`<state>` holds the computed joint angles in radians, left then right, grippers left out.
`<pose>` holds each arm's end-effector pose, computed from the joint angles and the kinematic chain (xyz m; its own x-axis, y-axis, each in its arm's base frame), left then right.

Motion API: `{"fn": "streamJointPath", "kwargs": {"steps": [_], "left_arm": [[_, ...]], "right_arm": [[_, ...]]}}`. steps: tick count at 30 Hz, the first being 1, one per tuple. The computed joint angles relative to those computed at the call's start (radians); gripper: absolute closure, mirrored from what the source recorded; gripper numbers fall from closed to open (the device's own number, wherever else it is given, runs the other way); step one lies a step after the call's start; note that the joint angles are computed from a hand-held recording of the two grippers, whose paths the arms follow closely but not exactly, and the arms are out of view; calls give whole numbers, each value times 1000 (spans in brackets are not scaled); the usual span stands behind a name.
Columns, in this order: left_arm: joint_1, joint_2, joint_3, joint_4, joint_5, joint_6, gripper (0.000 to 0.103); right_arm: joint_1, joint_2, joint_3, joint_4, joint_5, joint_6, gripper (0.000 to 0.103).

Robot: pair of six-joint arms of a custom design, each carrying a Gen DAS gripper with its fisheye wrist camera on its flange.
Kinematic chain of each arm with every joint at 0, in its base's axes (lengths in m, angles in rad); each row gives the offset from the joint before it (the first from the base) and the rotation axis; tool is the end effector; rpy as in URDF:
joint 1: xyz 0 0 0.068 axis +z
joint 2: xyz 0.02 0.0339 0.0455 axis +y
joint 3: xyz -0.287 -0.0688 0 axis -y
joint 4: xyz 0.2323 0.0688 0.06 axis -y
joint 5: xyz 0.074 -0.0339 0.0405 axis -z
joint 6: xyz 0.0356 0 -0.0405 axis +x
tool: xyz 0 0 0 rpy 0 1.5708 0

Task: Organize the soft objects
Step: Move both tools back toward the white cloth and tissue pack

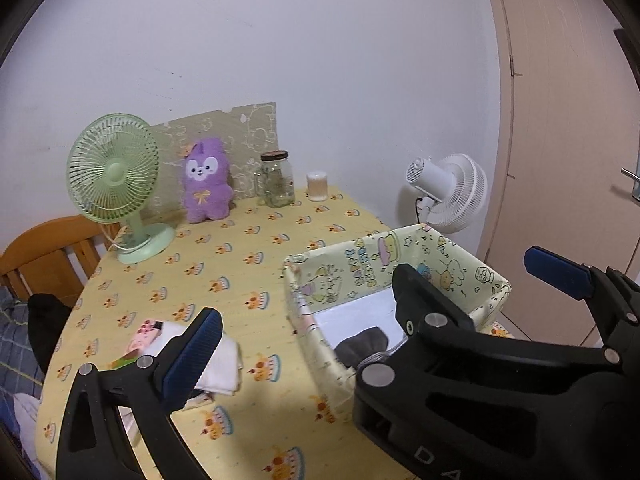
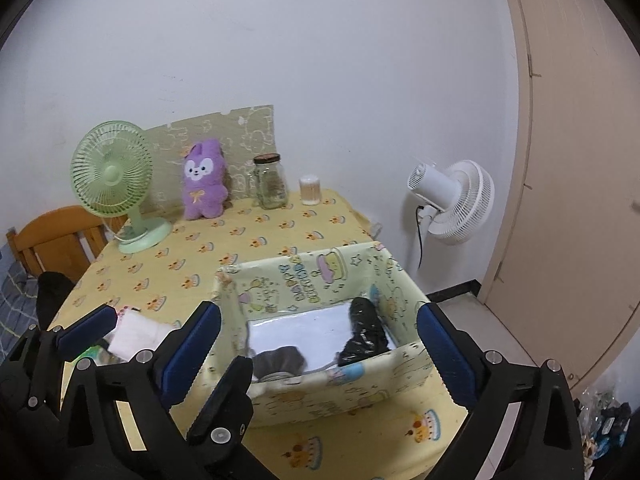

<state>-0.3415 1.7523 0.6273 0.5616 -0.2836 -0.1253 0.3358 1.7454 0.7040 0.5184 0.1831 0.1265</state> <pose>0.3026 -0.0970 0.1543 -0.5116 0.0545 -0.8575 0.0350 0.9985 0.0426 0.3169 0.1037 0.1715 -0.4899 -0.0396 -0.8709 -0.1142 0.9933 0.0191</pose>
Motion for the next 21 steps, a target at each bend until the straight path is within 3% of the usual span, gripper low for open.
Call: {"fn": "streamJointPath", "kwargs": {"steps": [21], "left_arm": [[140,-161,-157,44,23,23,0]], "right_arm": [[176,-21,34,-37,69,35,3]]}}
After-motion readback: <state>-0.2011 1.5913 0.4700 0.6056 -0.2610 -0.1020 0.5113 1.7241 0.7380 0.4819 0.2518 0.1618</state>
